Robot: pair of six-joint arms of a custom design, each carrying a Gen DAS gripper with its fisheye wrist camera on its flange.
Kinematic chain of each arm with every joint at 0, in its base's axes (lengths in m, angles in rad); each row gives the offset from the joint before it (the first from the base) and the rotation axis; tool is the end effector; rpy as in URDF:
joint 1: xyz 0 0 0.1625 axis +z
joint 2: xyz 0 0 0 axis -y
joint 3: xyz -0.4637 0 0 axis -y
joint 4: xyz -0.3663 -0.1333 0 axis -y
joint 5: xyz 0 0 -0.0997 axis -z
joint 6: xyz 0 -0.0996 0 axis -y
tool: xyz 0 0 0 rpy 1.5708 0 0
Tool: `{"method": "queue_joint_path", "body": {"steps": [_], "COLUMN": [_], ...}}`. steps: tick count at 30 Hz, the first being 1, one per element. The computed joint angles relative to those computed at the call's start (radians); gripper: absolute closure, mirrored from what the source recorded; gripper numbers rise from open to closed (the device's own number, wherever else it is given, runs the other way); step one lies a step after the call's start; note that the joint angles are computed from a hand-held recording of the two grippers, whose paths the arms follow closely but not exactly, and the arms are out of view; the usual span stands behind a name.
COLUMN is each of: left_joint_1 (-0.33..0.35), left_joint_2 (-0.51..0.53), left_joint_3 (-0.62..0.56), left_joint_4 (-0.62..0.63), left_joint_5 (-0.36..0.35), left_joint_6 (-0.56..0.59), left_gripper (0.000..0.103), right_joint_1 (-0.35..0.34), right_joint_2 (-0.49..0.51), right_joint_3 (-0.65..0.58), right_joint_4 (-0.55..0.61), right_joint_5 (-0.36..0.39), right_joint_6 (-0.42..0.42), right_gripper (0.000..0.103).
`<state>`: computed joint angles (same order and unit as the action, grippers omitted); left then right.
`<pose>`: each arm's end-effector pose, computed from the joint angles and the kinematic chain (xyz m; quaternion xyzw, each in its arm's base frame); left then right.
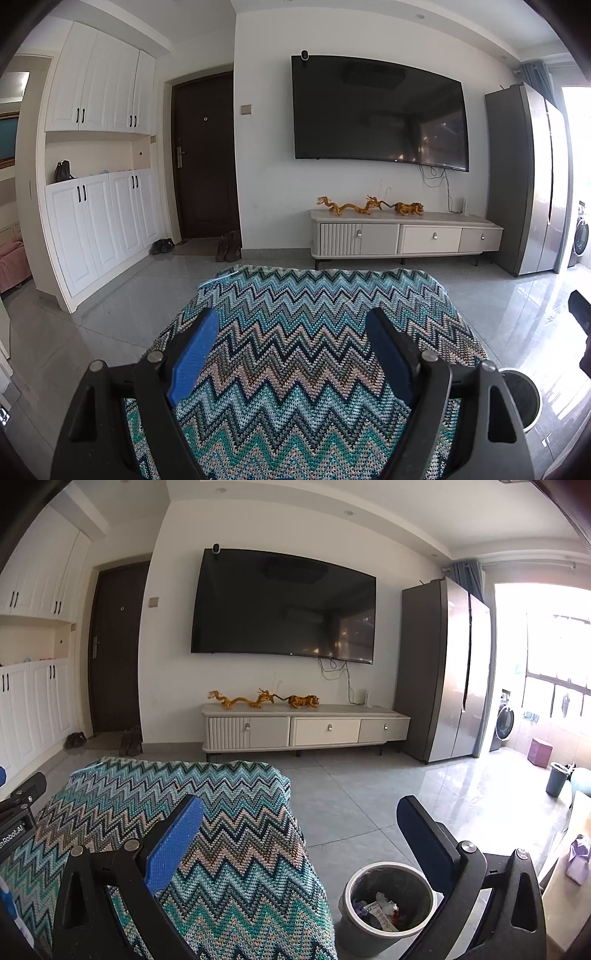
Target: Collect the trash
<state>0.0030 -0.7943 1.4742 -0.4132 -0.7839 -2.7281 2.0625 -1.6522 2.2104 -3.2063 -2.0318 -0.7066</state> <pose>-0.5151 -0.2054 0.1854 -0.0523 0.6358 -0.5955 0.4883 0.2667 -0.3095 0.4762 0.3745 -0.7562 0.4755 0.2485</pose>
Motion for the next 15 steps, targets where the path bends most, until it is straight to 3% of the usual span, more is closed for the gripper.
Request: {"method": "queue_joint_path", "body": {"steps": [6,15], "left_joint_1": [0.012,0.036], "left_joint_2": [-0.028,-0.001], "left_joint_3": [0.025,-0.005], "left_joint_4": [-0.066,-0.067], "left_joint_5": [0.026,0.053], "left_joint_6": [0.019,0.039], "left_gripper": [0.022,0.022], "right_joint_1": [0.000,-0.049], "right_joint_2": [0.007,0.002], "right_joint_3": [0.001,-0.006], "right_joint_4": [-0.022,0.009], "right_joint_5": [-0.006,0.011], "right_joint_6": [-0.018,0.003], "right_gripper": [0.000,0.000]}}
